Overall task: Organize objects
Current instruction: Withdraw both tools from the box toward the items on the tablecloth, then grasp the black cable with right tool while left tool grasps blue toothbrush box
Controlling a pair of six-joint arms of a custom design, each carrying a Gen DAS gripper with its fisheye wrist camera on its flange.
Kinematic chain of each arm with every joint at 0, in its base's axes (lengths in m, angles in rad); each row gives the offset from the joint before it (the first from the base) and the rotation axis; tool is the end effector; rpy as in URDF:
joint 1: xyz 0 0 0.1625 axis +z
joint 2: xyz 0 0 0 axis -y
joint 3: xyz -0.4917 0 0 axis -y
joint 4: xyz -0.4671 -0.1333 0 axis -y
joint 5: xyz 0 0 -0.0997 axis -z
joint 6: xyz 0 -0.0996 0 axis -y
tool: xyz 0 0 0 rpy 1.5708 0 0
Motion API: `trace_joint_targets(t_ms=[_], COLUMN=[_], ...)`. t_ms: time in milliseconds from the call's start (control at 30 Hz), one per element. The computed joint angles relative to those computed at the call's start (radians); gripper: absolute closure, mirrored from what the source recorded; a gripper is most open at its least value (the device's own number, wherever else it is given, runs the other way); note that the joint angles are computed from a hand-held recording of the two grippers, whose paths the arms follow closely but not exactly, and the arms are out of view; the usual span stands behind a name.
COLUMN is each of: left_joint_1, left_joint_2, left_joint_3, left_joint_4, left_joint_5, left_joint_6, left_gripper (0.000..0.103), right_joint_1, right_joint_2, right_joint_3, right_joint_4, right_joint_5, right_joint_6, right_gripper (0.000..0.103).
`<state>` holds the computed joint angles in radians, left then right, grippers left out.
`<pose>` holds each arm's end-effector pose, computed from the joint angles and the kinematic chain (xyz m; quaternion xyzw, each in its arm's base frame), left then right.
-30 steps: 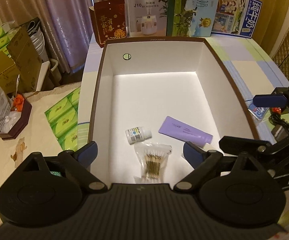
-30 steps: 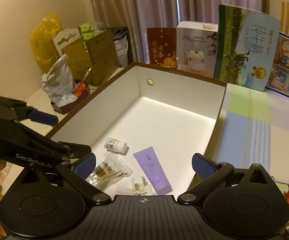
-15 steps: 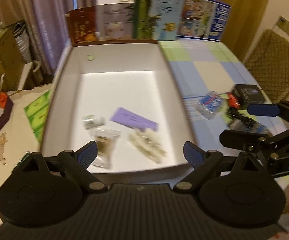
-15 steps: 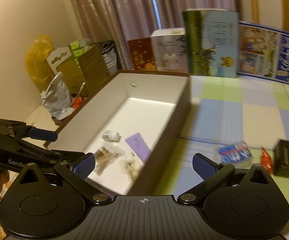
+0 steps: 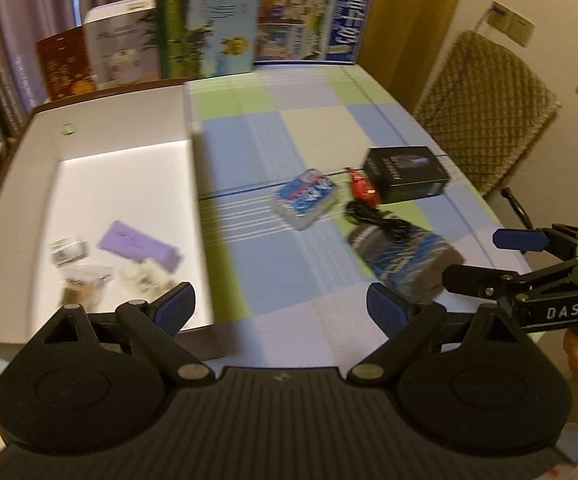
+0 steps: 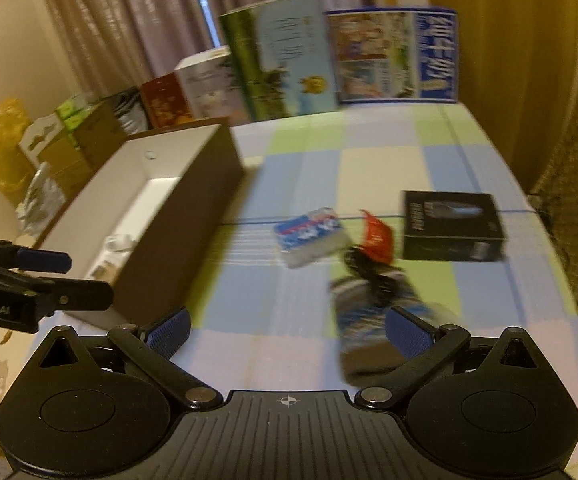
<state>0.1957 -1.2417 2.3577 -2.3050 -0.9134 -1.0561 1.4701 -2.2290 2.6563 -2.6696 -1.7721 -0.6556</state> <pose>-0.3813 -0.2735 0.0979 0.2081 0.9077 -0.2347 0.2786 0.0864 -0.2732 0.3435 0.2255 -0.9125 0.2696 0.2092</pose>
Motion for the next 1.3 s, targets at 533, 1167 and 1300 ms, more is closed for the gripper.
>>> trace_joint_targets(t_ms=[533,1167,1300], left_joint_1=[0.087,0.207,0.224], left_joint_2=[0.258,0.39,0.404], left_joint_3=[-0.143,-0.245,-0.257], left_joint_4=[-0.12,-0.068,-0.061], left_joint_5=[0.038,0.056,0.053], left_joint_6=[0.071,0.053,0.06], left_gripper=[0.013,0.014,0.014], right_joint_1=[-0.194,-0.19,-0.185], right_joint_2=[0.072,0.43,0.486], right_joint_3=[-0.07,-0.176,-0.19], right_joint_4=[-0.032,-0.102,-0.128], right_joint_5=[0.116,0.07,0.05], right_joint_6=[-0.194,-0.294,-0.278], right_gripper=[0.015,0.071,0.075])
